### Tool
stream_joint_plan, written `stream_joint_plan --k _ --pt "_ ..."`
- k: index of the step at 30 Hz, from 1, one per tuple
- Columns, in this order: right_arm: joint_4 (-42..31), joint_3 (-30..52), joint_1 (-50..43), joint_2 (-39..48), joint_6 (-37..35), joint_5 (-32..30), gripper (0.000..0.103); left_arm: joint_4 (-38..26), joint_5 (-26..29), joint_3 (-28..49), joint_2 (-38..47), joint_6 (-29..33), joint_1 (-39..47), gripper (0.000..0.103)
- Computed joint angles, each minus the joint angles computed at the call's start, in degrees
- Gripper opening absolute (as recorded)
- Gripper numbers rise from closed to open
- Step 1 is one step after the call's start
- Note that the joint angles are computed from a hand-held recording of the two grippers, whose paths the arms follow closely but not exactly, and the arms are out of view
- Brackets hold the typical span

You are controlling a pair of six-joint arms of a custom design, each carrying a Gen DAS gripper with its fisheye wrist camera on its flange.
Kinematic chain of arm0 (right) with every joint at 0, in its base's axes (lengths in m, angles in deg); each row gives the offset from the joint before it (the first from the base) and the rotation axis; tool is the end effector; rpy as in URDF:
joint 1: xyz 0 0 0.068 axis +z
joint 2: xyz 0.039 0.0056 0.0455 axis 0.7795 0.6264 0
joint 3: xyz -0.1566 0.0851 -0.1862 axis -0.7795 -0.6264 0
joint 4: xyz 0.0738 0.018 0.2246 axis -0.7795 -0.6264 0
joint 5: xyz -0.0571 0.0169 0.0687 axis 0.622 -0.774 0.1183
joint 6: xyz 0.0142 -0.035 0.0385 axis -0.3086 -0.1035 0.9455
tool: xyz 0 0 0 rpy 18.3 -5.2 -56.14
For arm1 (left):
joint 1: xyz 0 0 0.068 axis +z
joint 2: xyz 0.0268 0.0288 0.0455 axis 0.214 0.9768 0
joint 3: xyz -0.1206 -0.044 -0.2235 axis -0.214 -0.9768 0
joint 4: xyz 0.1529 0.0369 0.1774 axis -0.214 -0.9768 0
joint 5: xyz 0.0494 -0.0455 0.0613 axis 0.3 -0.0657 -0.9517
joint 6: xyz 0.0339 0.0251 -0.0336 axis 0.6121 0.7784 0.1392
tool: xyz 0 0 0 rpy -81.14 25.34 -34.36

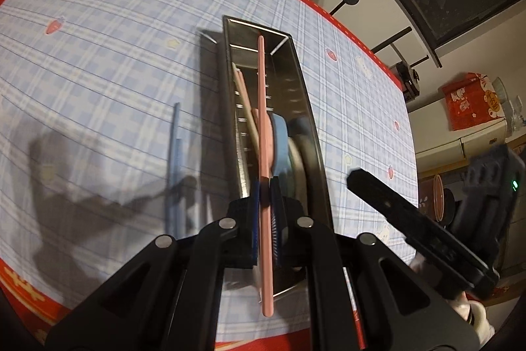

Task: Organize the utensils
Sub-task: 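Lower both chopsticks into the steel tray and open both tools, then move both tools to the two blue chopsticks on the table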

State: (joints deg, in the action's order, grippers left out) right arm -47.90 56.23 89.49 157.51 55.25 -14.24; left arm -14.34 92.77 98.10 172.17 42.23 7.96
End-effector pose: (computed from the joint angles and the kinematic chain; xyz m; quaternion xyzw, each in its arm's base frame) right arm 0.3009 0.2347 0.1861 0.1074 0.9401 0.2036 0.2515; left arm 0.3390 -0.0438 0.1634 0.0291 0.9532 -0.2667 0.1396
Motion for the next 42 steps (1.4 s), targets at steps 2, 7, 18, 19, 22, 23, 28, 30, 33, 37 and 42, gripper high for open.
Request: stream_joint_plan --k 2,7,18,19,22,23,28,30,33,37,42 --pt "0.1 -1.9 -0.2 -1.7 -0.1 0.5 0.06 0.5 -0.2 0.6 1.0 -1.9 -1.1 0.01" --pt "-0.1 -4.7 -0.5 -4.3 -0.6 1.2 0.07 1.8 -0.4 1.9 2.5 -3.6 -3.3 0.019" --pt "-4.1 -2.5 3.7 -4.8 0.5 6.9 0.096 0.9 -3.2 2.3 -2.5 3.0 2.9 0.09" --pt "-4.9 -1.7 4.3 -4.4 0.7 7.5 0.097 0.0 -3.8 2.7 -2.7 4.1 3.8 0.092" --pt "-7.3 0.7 6.0 -3.3 1.6 9.5 0.097 -2.7 -7.0 4.0 -2.8 7.6 5.5 0.095" --pt "-8.3 1.6 6.8 -2.8 2.3 10.6 0.097 -3.3 -7.5 4.2 -2.7 9.0 6.1 0.095" --pt "-12.4 5.9 9.9 -0.3 5.2 14.9 0.097 -4.9 -9.8 2.2 -4.0 17.5 9.6 0.097" --pt "-14.5 8.2 11.1 1.2 6.2 16.2 0.097 -5.2 -11.0 0.9 -4.9 21.2 10.6 0.097" --pt "-18.7 12.4 13.2 4.1 8.5 18.1 0.097 -4.5 -12.7 -1.9 -6.5 26.7 11.5 0.097" --pt "-21.8 16.2 15.6 6.8 11.4 19.9 0.097 -3.8 -14.7 -5.1 -6.7 33.2 11.6 0.097" --pt "-25.3 19.4 17.6 8.9 14.9 22.1 0.097 -2.0 -15.9 -8.2 -4.6 38.6 10.5 0.097"
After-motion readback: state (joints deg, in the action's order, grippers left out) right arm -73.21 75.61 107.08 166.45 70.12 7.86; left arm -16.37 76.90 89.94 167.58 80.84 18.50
